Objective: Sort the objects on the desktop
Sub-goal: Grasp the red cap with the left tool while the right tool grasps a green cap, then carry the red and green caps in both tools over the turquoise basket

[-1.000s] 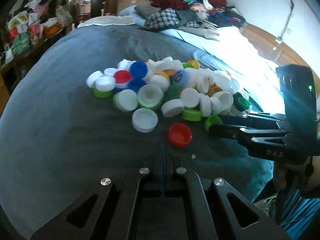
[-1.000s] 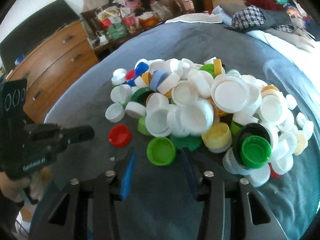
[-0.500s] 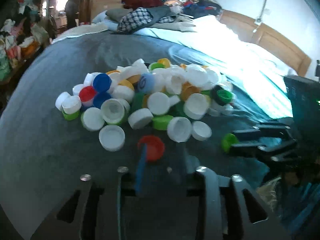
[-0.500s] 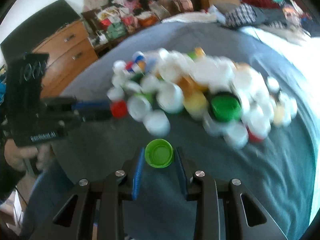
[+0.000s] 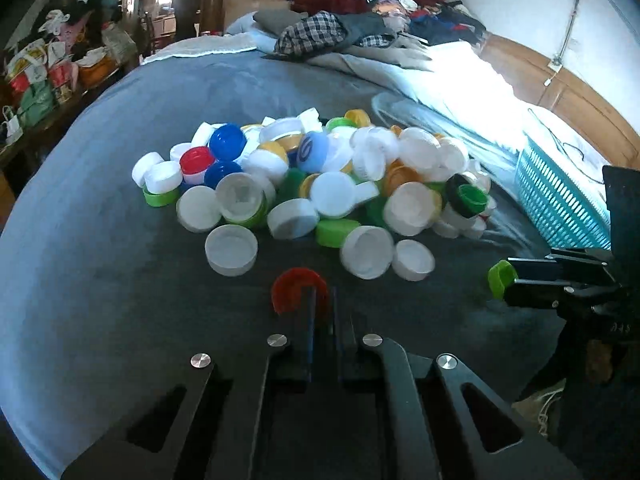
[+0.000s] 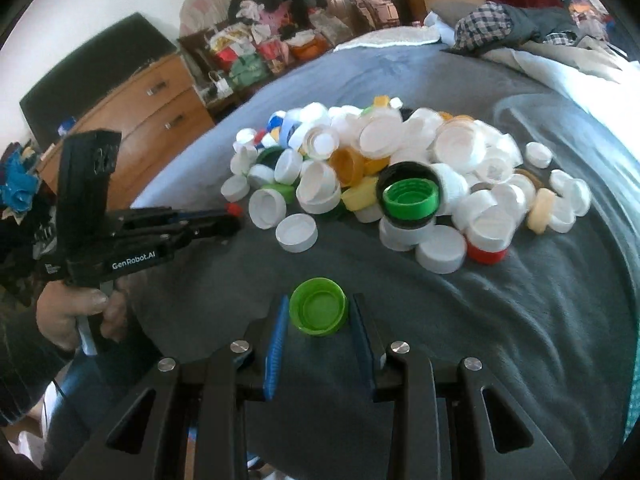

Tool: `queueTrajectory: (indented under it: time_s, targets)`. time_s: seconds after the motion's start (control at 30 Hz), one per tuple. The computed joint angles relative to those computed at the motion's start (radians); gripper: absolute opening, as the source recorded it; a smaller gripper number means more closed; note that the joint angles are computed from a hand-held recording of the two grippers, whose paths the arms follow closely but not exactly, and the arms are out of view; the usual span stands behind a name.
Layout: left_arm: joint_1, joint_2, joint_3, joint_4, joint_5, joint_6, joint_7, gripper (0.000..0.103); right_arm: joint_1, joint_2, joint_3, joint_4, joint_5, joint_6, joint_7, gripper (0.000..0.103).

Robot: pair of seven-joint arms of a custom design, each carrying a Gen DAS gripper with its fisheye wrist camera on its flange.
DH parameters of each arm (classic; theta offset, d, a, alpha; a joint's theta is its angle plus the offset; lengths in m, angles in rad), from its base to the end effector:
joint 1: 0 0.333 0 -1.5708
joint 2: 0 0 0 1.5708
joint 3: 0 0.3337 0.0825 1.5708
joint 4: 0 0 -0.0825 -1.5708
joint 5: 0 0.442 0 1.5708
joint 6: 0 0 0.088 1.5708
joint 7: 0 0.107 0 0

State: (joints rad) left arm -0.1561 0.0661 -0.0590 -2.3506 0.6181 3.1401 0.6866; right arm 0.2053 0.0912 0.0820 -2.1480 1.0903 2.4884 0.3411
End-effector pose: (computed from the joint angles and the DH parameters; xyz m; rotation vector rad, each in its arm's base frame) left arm 0.5595 -0.1742 0.3519 -1.9151 1.8163 -0.8566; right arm 0.5965 0.1713 0.3647 -2.1350 1.0017 0.0345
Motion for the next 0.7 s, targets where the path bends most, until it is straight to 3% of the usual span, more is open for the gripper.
queueTrajectory:
  time_s: [0.07,0.27,0.33,0.4,0.53,0.6,0.7]
  targets:
    - [-0.021,-0.025,0.009,0.004,0.094,-0.036,-0.09,0.005,-0.009,-0.019,-0.005,-0.012,0.029,-0.009,-0.022,0.034]
    - [0.015,-0.064,-0.079,0.06,0.338,-0.158,-0.264,0.006,-0.004,-0.116,-0.034,-0.08,0.113,0.044,-0.113,0.034]
    - [0.026,-0.049,-0.086,0.073,0.349,-0.193,-0.278,0.013,-0.003,-0.124,-0.049,-0.084,0.115,0.047,-0.108,0.034]
    - [0.033,-0.04,-0.079,0.074,0.391,-0.231,-0.354,0.028,-0.008,-0.139,-0.064,-0.099,0.116,0.042,-0.103,0.034]
    - [0.043,-0.026,-0.071,0.061,0.405,-0.246,-0.402,0.036,-0.015,-0.168,-0.086,-0.132,0.105,0.025,-0.091,0.034]
    - [0.049,-0.004,-0.066,0.065,0.379,-0.22,-0.378,0.045,-0.015,-0.166,-0.09,-0.14,0.095,0.027,-0.076,0.034]
    - [0.035,0.04,-0.056,0.099,0.351,-0.212,-0.323,0.045,-0.014,-0.158,-0.091,-0.136,0.091,0.023,-0.065,0.034]
